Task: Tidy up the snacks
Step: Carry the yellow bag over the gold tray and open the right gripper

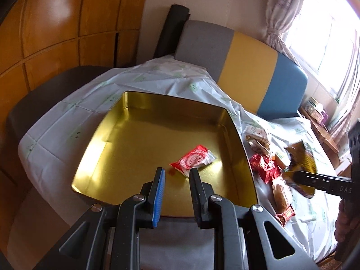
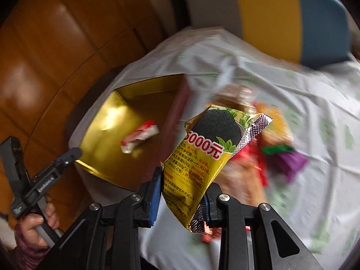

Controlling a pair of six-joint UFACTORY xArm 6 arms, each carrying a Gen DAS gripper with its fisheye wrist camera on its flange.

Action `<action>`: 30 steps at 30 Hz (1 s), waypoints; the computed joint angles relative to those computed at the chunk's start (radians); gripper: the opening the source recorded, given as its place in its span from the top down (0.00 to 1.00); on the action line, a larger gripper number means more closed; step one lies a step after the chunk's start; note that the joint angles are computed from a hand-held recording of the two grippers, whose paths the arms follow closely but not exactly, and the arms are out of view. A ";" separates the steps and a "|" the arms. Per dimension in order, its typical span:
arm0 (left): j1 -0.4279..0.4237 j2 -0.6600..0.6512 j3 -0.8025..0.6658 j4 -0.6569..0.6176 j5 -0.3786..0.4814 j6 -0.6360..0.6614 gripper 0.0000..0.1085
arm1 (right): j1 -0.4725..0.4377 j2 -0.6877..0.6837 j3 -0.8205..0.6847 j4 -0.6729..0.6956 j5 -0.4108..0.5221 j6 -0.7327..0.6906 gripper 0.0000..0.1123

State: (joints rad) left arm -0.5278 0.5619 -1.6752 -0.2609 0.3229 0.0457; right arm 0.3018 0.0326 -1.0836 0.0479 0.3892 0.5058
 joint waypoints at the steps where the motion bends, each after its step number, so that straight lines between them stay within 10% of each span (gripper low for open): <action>1: 0.005 -0.002 0.003 0.009 -0.002 -0.013 0.80 | 0.013 0.046 -0.060 0.010 0.016 -0.032 0.73; 16: 0.061 0.010 0.011 0.011 0.003 -0.061 0.79 | 0.070 0.567 -0.711 0.056 0.381 -0.181 0.71; 20: 0.063 0.021 0.000 0.010 0.016 -0.062 0.79 | 0.077 0.535 -0.668 0.008 0.362 -0.160 0.69; 24: 0.054 0.019 0.006 0.024 0.004 -0.057 0.79 | 0.078 0.458 -0.558 -0.019 0.272 -0.121 0.43; 30: 0.039 0.016 0.003 0.035 0.004 -0.048 0.77 | 0.077 0.352 -0.414 -0.096 0.143 -0.032 0.43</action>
